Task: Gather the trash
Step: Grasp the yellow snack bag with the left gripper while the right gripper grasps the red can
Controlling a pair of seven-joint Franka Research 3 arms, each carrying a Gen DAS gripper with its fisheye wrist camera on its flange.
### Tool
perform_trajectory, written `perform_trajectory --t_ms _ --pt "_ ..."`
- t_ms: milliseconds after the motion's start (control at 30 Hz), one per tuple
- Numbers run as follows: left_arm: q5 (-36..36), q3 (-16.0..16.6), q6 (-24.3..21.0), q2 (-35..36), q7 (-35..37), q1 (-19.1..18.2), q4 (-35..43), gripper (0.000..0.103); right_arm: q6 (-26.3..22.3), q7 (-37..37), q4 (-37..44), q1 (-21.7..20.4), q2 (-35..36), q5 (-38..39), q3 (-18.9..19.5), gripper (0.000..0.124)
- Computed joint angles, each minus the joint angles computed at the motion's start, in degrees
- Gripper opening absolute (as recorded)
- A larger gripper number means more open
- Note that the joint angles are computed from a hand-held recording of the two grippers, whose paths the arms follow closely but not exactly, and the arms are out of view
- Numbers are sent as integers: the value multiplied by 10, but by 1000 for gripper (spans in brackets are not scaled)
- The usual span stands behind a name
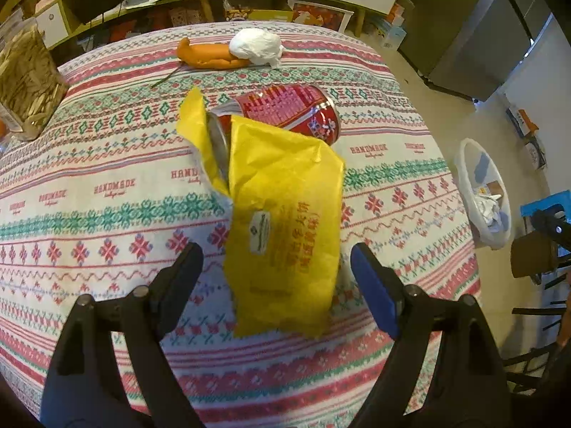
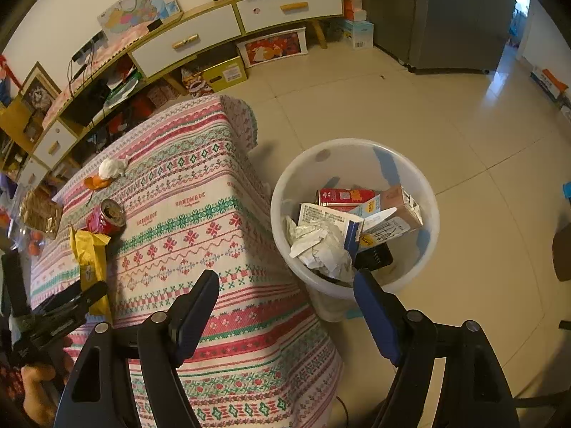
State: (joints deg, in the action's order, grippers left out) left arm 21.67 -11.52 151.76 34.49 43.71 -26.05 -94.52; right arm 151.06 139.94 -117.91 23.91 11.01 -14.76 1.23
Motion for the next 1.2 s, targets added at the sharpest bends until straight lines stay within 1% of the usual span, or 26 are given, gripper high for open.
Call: perform_trajectory --t_ms 33,67,133,167,233,267,300,367,467,567,700,800,900,967,1067,1133,1200 --pt "5 5 -1 4 -5 -4 4 84 -1 -1 1 0 1 0 0 79" --pt "7 7 0 8 -7 -7 8 82 -2 -2 2 0 2 1 1 79" --pt "5 3 2 16 1 -3 16 69 -5 -5 7 2 6 3 2 79" --pt "4 1 -2 18 7 -2 19 59 -6 -6 8 3 7 2 2 79" --pt "-1 -5 0 16 21 4 18 55 -9 -4 14 6 11 -1 1 79" --pt "-12 -15 6 12 34 13 12 50 -10 -3 16 8 13 -2 0 79" --pt "-18 -19 7 8 43 18 8 50 -11 -3 20 9 16 -3 0 79" --pt "-17 -16 13 -11 51 18 -13 49 -13 -3 31 12 24 -1 0 79" --pt "-12 -11 19 -41 55 19 -44 49 -15 0 51 20 37 -1 -1 79" --pt "-17 -11 26 -68 53 29 -74 49 -18 -2 77 28 55 3 -1 79" --pt "-4 3 25 -107 28 33 -114 49 -18 -16 124 42 88 18 3 79" --pt "10 10 18 -124 6 39 -130 49 -24 -34 164 53 116 35 5 79" --pt "5 6 21 -139 -4 54 -151 49 -26 -55 212 63 153 67 12 79" --pt "2 4 25 -149 -7 64 -165 49 -41 -70 257 75 185 77 11 80" --pt "4 5 35 -165 -13 75 -185 49 -44 -111 321 86 232 95 18 80" --pt "1 4 41 -176 -15 83 -198 49 -52 -138 372 99 266 96 14 91" --pt "-5 1 46 -185 -16 89 -209 49 -66 -158 428 117 301 86 2 94"
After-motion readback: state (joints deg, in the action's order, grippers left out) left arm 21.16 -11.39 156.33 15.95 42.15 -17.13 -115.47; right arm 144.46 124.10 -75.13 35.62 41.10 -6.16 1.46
